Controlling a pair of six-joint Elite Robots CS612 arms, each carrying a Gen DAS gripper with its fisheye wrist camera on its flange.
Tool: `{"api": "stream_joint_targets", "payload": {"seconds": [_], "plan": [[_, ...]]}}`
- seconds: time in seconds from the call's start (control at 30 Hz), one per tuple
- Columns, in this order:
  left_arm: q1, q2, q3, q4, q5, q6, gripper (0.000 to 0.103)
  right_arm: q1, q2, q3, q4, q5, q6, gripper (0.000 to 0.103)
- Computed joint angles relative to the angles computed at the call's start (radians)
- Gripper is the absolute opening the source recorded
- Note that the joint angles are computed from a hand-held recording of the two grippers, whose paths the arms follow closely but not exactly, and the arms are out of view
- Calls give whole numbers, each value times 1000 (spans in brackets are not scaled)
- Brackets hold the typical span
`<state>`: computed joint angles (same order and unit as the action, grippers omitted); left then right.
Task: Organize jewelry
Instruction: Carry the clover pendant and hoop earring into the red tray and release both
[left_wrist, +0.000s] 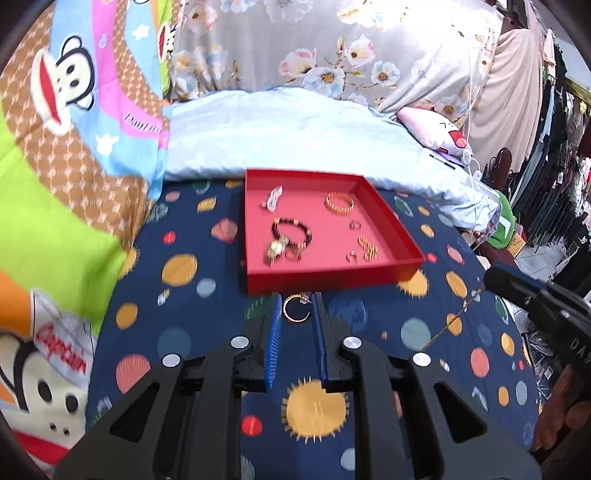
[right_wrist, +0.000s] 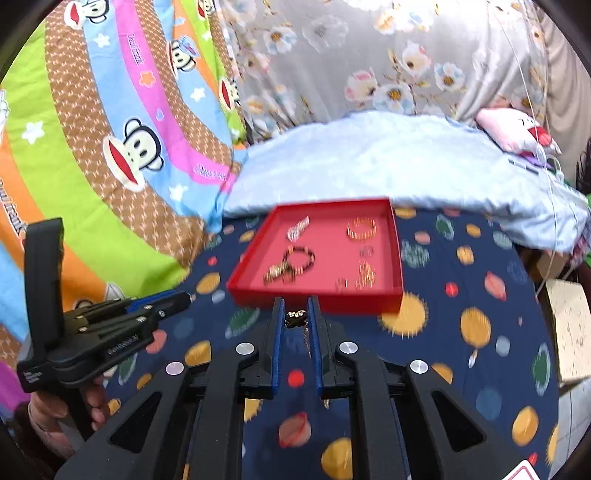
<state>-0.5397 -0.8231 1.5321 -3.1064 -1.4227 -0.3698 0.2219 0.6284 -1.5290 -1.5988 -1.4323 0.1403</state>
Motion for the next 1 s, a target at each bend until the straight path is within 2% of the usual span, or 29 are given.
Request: {"api": "stream_joint_targets", "payload": {"seconds": [0.27,0.47,0.77,0.83,1.0], "plan": [[14,37,-113,19,-4,50,16,-16,-65,103,-97,35,-20,11],[28,84,-235,86,-29,76,16,-25,-136,230,-158,39,-48,11],[44,194,-464,215,-24,104,16,-41,-231,434,-229,51,-49,11],[44,226,-521,253,-2,113,16,-40,-249,480,-241,40,-53,11],[50,298,-648,348,-12,113,16,-38,-291,600,-260,25,-70,12]]}}
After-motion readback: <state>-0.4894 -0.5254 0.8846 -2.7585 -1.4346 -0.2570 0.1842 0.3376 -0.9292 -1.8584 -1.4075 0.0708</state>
